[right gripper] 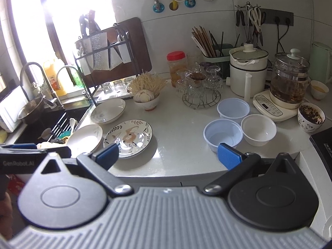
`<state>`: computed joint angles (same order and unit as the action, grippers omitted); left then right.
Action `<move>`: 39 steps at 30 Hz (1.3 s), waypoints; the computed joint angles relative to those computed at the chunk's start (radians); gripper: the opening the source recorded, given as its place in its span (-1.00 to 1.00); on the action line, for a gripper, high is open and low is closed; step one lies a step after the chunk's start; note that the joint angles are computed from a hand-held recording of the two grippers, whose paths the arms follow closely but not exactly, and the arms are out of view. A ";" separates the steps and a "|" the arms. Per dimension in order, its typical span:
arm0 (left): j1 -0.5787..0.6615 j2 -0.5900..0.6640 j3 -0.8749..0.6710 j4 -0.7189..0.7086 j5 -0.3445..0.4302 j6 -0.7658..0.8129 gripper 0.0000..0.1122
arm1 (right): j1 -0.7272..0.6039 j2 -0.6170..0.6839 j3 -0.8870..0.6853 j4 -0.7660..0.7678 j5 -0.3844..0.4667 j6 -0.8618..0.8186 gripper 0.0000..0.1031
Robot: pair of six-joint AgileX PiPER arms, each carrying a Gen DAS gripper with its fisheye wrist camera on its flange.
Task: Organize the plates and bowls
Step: 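Move both grippers toward the white leaf-pattern plate beside the sink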
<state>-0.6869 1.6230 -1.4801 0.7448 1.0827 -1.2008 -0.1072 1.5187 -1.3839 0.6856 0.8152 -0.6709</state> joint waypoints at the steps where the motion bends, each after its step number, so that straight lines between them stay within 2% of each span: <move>1: -0.006 0.001 -0.001 0.006 0.008 -0.010 0.82 | -0.002 0.001 -0.002 0.008 0.003 -0.007 1.00; 5: -0.020 0.007 0.001 0.017 0.028 -0.045 0.82 | -0.009 0.001 -0.005 0.035 0.010 -0.041 1.00; 8: -0.004 0.011 0.003 0.014 0.008 -0.053 0.82 | 0.002 0.000 0.008 0.024 -0.016 -0.025 1.00; 13: 0.081 -0.021 0.068 -0.030 -0.131 0.037 0.82 | 0.064 -0.009 0.039 -0.032 -0.102 0.072 1.00; 16: 0.182 -0.034 0.100 -0.115 -0.232 0.172 0.82 | 0.148 -0.001 0.044 -0.129 -0.185 0.221 1.00; 20: 0.345 -0.051 0.133 -0.269 -0.362 0.414 0.82 | 0.257 0.036 0.013 -0.297 -0.252 0.474 1.00; 23: 0.461 -0.023 0.116 -0.401 -0.415 0.609 0.82 | 0.345 0.079 -0.031 -0.464 -0.272 0.683 1.00; 26: 0.587 0.020 0.089 -0.593 -0.459 0.855 0.82 | 0.426 0.123 -0.066 -0.609 -0.285 0.868 1.00; 29: 0.692 0.066 0.056 -0.772 -0.477 1.095 0.82 | 0.501 0.170 -0.090 -0.746 -0.303 1.061 1.00; 32: 0.789 0.121 0.008 -0.930 -0.461 1.319 0.82 | 0.568 0.230 -0.133 -0.863 -0.302 1.239 1.00; 37: 0.928 0.232 -0.115 -1.077 -0.387 1.557 0.82 | 0.647 0.352 -0.257 -0.919 -0.245 1.409 1.00; 39: 0.986 0.291 -0.186 -1.135 -0.328 1.644 0.82 | 0.671 0.401 -0.314 -0.918 -0.211 1.435 1.00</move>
<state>0.2990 1.9139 -1.6657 -0.3898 0.7543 0.4437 0.5638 1.9193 -1.6983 -0.2328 0.6046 0.7640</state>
